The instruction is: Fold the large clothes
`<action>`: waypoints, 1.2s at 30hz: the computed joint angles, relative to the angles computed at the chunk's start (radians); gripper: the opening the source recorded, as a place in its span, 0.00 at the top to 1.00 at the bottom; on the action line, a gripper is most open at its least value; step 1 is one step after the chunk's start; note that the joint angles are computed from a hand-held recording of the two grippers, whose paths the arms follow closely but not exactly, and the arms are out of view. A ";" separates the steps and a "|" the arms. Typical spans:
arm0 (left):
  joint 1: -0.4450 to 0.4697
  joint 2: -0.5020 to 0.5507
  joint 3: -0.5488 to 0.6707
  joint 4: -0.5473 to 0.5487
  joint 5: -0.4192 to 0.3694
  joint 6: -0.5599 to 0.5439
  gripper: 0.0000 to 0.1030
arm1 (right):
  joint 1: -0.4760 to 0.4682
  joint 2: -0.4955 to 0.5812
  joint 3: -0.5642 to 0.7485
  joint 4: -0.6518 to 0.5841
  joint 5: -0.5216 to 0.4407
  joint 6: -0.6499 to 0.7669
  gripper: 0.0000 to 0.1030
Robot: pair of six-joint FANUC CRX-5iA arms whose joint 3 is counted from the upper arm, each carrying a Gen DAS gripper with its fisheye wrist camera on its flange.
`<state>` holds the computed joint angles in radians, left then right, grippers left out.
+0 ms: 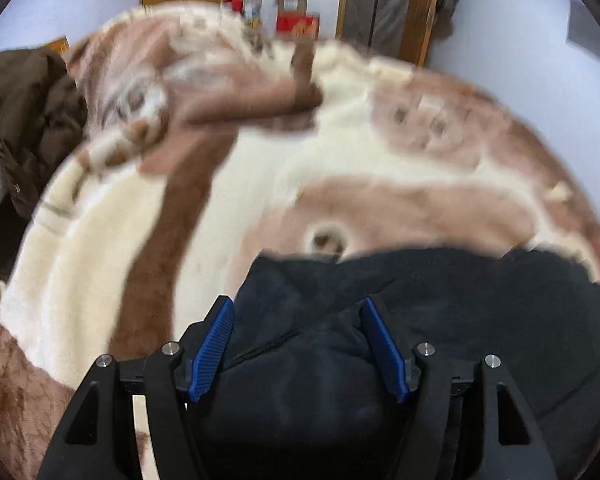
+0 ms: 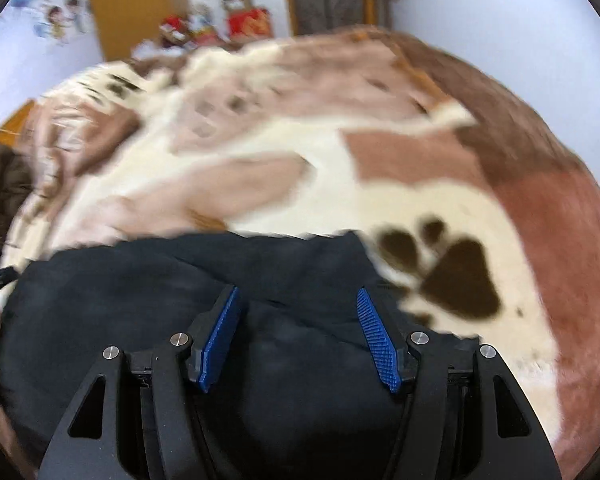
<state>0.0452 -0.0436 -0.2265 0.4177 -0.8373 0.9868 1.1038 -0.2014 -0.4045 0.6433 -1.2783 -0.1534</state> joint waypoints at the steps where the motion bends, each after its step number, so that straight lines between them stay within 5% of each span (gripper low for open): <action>1: 0.004 0.009 -0.013 0.024 0.002 -0.007 0.31 | -0.002 -0.016 -0.024 0.006 0.024 -0.016 0.41; 14: -0.012 0.014 -0.068 0.063 0.088 0.001 0.27 | -0.017 0.009 -0.069 0.037 0.066 -0.050 0.41; 20: -0.007 0.018 0.008 -0.010 0.005 0.055 0.29 | -0.008 0.028 0.007 -0.002 -0.017 0.013 0.41; 25: 0.070 -0.082 -0.030 0.102 -0.017 -0.041 0.29 | 0.099 -0.040 0.023 0.084 -0.141 -0.026 0.41; 30: 0.184 -0.251 -0.166 0.235 -0.065 -0.217 0.30 | 0.314 -0.092 0.028 0.127 -0.287 -0.125 0.41; 32: 0.224 -0.300 -0.224 0.265 -0.114 -0.262 0.35 | 0.365 -0.095 0.020 0.105 -0.288 -0.164 0.50; 36: 0.217 -0.298 -0.255 0.159 -0.163 -0.213 0.47 | 0.379 -0.086 -0.009 -0.018 -0.260 -0.219 0.61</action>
